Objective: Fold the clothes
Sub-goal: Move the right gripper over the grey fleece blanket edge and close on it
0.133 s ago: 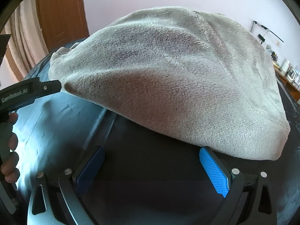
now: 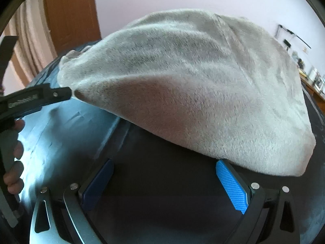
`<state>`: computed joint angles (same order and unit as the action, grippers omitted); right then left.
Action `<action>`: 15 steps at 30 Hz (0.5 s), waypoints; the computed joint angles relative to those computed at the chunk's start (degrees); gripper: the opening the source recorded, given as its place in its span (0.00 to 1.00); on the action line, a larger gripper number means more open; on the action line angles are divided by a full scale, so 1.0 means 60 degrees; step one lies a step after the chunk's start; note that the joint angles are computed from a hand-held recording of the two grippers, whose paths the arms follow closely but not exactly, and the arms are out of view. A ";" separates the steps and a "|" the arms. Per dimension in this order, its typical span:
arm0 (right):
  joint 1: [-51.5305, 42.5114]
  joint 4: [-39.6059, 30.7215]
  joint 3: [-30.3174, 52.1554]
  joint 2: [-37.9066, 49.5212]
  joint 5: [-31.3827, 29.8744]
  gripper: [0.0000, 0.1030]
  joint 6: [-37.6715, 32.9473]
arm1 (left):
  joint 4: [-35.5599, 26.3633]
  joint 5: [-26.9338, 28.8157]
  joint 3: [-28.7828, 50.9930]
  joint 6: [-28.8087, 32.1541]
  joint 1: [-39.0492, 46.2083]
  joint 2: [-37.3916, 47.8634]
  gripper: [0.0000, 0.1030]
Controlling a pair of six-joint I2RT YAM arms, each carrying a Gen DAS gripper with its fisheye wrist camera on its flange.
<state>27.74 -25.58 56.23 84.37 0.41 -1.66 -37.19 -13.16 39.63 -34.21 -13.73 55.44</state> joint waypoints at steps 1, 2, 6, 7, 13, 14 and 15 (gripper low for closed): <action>0.0014 0.0248 -0.0120 -0.0116 0.0041 1.00 -0.0055 | -0.0011 -0.0007 -0.0004 0.0012 -0.0002 0.0006 1.00; 0.0042 0.0517 -0.0232 -0.0231 0.0129 1.00 -0.0124 | -0.0023 -0.0013 -0.0009 0.0026 -0.0004 0.0011 1.00; 0.0597 0.1664 -0.0163 -0.0226 0.1351 1.00 -0.0539 | -0.0069 -0.0037 -0.0026 0.0079 -0.0008 0.0033 1.00; 0.0851 0.1594 0.0045 -0.0095 0.1701 1.00 -0.0435 | -0.0081 -0.0044 -0.0030 0.0092 -0.0009 0.0038 1.00; 0.0738 0.1778 0.1288 0.0502 0.1600 1.00 -0.0012 | -0.0150 -0.0082 -0.0053 0.0169 -0.0015 0.0074 1.00; 0.0682 0.1867 0.1457 0.0652 0.1468 1.00 -0.0022 | -0.0163 -0.0096 -0.0028 0.0153 -0.0017 0.0105 1.00; 0.0615 0.1947 0.1667 0.0823 0.1282 1.00 -0.0072 | -0.0176 -0.0111 -0.0001 0.0135 -0.0022 0.0138 1.00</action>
